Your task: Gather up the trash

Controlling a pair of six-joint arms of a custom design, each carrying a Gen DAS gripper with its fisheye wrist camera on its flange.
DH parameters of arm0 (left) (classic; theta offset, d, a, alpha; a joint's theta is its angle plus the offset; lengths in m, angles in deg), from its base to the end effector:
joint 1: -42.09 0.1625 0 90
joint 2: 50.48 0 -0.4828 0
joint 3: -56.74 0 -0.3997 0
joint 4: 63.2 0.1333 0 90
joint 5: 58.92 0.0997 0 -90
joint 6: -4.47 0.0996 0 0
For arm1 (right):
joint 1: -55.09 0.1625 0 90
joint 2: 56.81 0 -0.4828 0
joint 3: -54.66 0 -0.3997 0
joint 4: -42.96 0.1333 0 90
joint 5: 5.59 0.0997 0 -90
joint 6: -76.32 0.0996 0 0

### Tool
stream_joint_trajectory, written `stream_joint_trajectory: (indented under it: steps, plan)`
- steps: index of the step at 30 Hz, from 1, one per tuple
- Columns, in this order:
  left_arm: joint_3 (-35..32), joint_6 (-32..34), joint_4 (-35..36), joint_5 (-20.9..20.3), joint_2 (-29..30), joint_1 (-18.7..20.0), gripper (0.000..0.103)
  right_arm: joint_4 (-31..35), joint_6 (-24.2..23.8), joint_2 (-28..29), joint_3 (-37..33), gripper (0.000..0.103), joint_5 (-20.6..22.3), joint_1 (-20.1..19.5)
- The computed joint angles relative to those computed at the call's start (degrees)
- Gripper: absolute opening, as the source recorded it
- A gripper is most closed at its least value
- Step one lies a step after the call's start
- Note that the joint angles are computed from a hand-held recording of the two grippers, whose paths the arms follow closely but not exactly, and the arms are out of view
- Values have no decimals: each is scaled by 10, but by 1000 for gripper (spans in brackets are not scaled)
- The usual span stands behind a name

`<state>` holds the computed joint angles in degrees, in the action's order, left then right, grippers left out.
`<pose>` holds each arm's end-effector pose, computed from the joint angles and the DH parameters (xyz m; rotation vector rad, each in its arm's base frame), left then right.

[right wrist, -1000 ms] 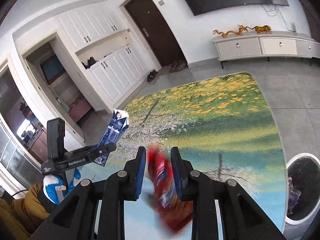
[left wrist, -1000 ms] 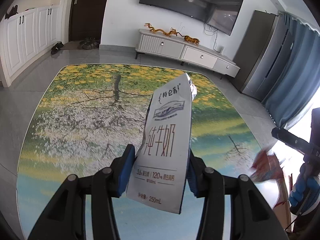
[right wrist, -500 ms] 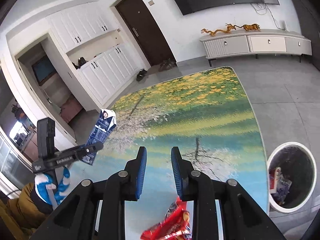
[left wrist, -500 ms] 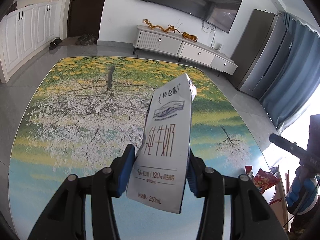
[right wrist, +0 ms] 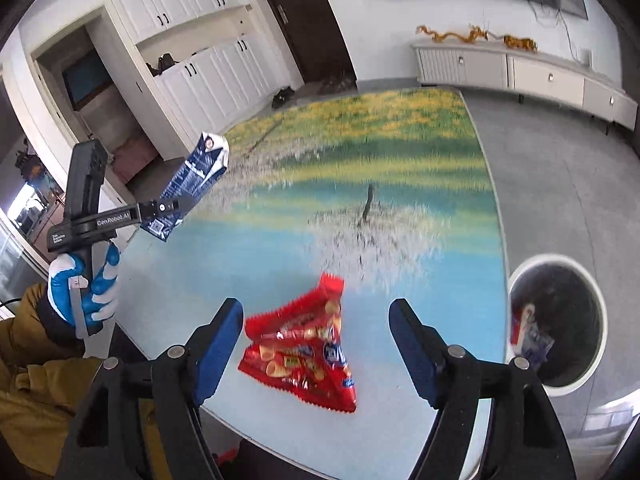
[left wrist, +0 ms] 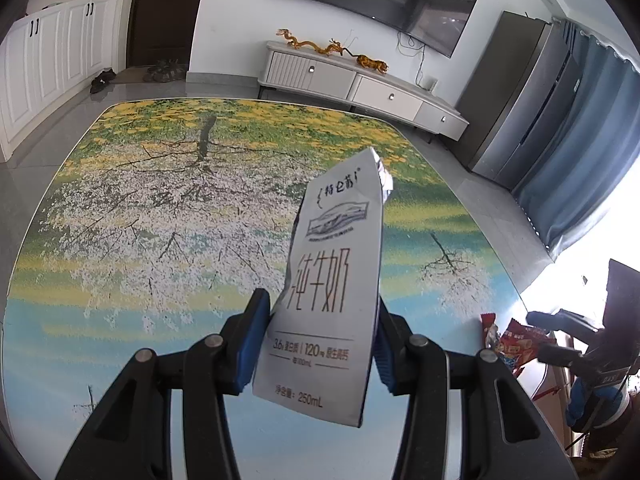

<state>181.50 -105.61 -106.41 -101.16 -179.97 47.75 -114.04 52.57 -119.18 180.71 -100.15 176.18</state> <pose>-0.0995 -0.2179 0.4516 -0.1301 2.3199 -1.1166 0.3689 -0.3689 0.1386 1.4080 -2.7217 0.0964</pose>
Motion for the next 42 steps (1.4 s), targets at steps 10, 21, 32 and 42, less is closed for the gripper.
stream_joint_trajectory:
  steps: [10, 21, 32, 42]
  plan:
    - [2, -40, 30, -26, -15, -24, 45, 21, 8, 12, 1, 34, 19, -20]
    - [2, -29, 12, -13, 11, -11, 46, -27, 9, 6, 2, 26, 21, -15]
    - [-23, 13, -20, 43, 95, 30, 46, -53, 9, 7, -13, 26, 19, -18]
    - [-39, 120, -101, 104, 174, 83, 45, -80, 14, 11, -30, 26, 21, -25]
